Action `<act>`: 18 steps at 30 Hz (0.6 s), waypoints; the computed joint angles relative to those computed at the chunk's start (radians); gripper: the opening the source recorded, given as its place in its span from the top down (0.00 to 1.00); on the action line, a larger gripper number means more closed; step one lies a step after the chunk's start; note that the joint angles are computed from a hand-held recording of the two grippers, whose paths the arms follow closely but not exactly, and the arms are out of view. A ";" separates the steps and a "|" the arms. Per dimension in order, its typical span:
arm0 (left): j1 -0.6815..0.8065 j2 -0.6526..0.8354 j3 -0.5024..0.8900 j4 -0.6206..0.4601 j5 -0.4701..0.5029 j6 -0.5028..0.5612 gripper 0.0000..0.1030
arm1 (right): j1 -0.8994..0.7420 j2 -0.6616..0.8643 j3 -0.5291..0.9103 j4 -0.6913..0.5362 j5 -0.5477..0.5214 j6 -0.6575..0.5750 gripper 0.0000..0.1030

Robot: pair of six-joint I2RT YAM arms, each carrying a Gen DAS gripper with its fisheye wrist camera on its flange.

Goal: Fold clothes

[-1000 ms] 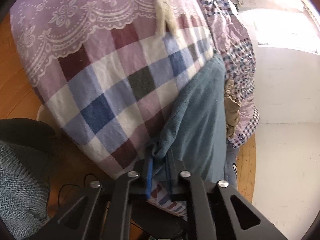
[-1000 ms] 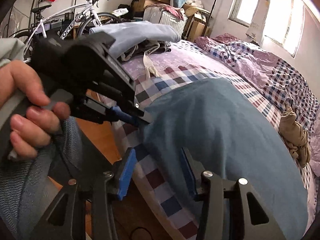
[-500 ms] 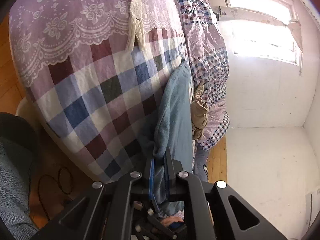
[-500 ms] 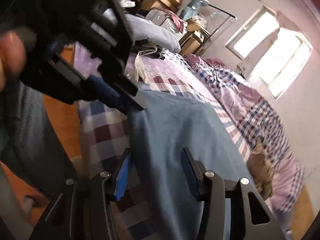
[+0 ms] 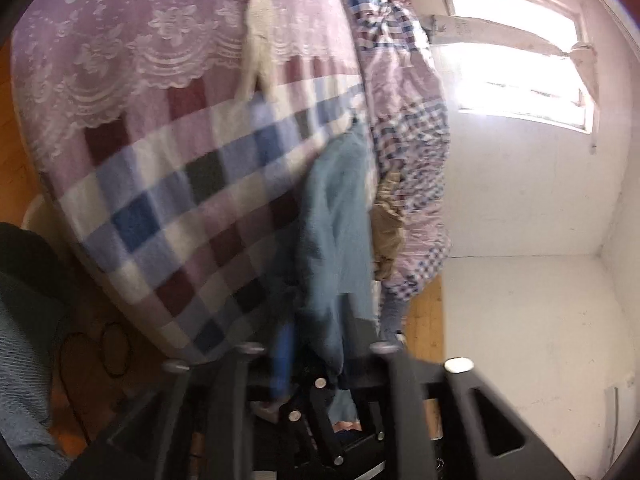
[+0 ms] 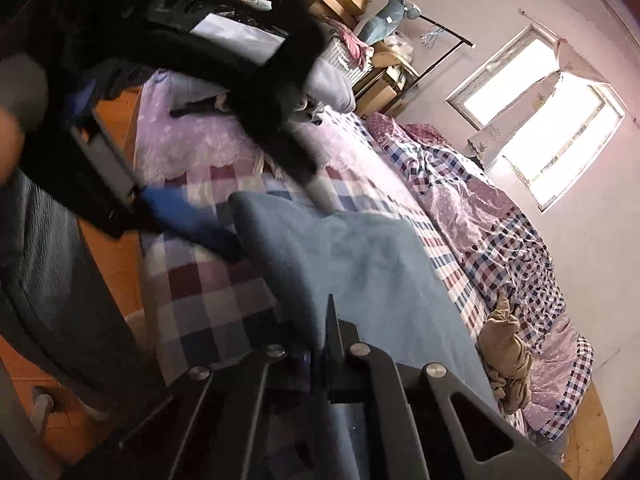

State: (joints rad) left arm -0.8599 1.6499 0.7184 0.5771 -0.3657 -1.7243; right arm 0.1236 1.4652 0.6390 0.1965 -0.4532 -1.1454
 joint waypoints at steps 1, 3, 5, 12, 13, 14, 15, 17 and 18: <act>-0.004 0.000 0.006 0.004 -0.007 0.015 0.37 | 0.000 -0.003 0.007 -0.009 -0.002 0.004 0.98; -0.001 0.012 0.028 0.001 0.000 0.041 0.35 | -0.001 -0.009 0.021 -0.028 -0.006 0.011 0.98; 0.007 0.030 0.047 0.005 0.022 0.051 0.31 | -0.006 -0.017 0.027 -0.041 -0.012 0.016 0.98; 0.049 0.121 0.131 0.007 0.085 0.058 0.30 | -0.021 -0.036 0.041 -0.080 -0.040 0.033 0.98; 0.056 0.135 0.153 0.000 0.092 0.072 0.30 | -0.023 -0.036 0.041 -0.081 -0.044 0.035 0.98; 0.065 0.149 0.176 -0.010 0.101 0.087 0.30 | -0.025 -0.037 0.042 -0.083 -0.046 0.037 0.98; 0.073 0.162 0.199 -0.020 0.109 0.103 0.30 | -0.026 -0.038 0.043 -0.086 -0.047 0.041 0.98; 0.098 0.205 0.260 -0.042 0.149 0.131 0.30 | -0.027 -0.040 0.046 -0.090 -0.050 0.048 0.98; 0.106 0.222 0.282 -0.050 0.162 0.140 0.30 | -0.028 -0.041 0.048 -0.091 -0.052 0.052 0.98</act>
